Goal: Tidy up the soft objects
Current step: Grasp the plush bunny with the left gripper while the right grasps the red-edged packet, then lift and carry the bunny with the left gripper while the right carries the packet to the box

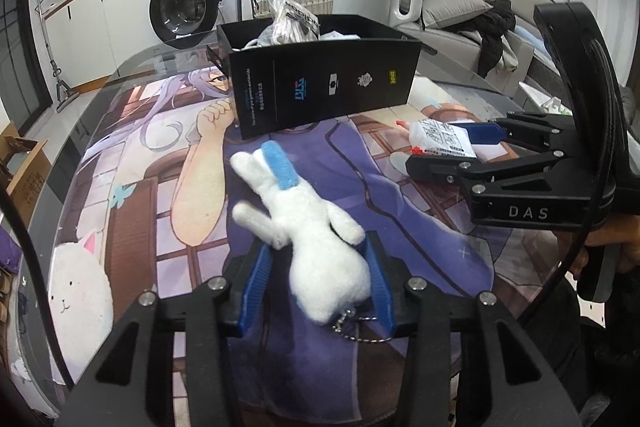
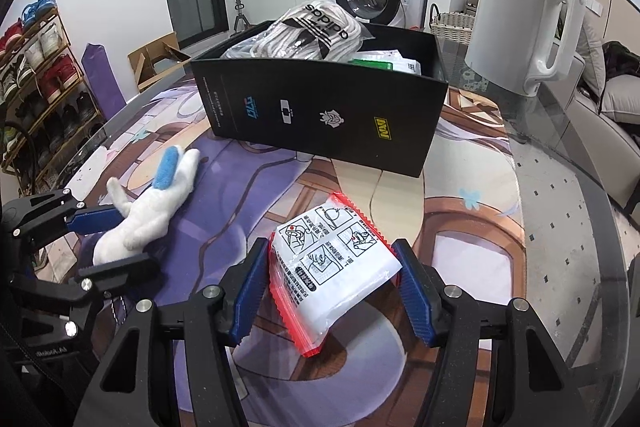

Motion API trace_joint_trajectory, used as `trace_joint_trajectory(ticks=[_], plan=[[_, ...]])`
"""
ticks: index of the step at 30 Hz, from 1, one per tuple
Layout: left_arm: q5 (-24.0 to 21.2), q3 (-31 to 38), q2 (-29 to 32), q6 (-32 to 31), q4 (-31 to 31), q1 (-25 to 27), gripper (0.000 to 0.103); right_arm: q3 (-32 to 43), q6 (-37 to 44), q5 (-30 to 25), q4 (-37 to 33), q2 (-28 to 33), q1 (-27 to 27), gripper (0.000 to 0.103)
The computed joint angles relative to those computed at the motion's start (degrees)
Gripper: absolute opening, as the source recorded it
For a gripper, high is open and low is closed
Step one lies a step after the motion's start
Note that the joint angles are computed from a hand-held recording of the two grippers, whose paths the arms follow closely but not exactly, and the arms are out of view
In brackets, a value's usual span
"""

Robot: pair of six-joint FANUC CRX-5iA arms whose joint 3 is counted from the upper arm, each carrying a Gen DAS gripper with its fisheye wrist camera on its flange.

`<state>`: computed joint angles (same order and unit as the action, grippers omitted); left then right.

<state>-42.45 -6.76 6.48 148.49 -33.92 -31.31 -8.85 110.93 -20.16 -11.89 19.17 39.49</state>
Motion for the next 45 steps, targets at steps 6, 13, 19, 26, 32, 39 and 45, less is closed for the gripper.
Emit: trace_joint_trajectory(ticks=[6, 13, 19, 26, 32, 39, 45], plan=[[1.8, -1.1, -0.7, 1.3, -0.4, 0.3, 0.029, -0.9, 0.0, 0.8, 0.9, -1.0, 0.4, 0.062], [2.8, -1.8, -2.1, 4.2, -2.5, -0.2, 0.029, -2.1, -0.3, 2.0, 2.0, -2.6, 0.9, 0.062], [2.6, -1.3, -4.1, 6.4, -5.9, -1.0, 0.029, -0.7, 5.8, 1.0, -3.0, -4.4, 0.0, 0.062], [3.9, -0.3, -5.4, 1.6, -4.5, 1.4, 0.029, 2.8, 10.6, -1.8, -7.3, -5.0, -1.7, 0.062], [5.4, 1.2, -5.1, -6.7, 1.2, 6.1, 0.029, 5.4, 11.4, -2.9, -6.6, -4.5, -2.0, 0.062], [5.8, 3.4, -2.7, -17.2, 9.2, 10.9, 0.029, 8.4, 10.9, -3.7, -4.4, -2.7, -1.8, 0.062], [6.9, 5.0, 0.0, -27.2, 17.4, 14.8, 0.03, 10.3, 9.8, -4.1, -2.9, -1.2, -1.8, 0.062]])
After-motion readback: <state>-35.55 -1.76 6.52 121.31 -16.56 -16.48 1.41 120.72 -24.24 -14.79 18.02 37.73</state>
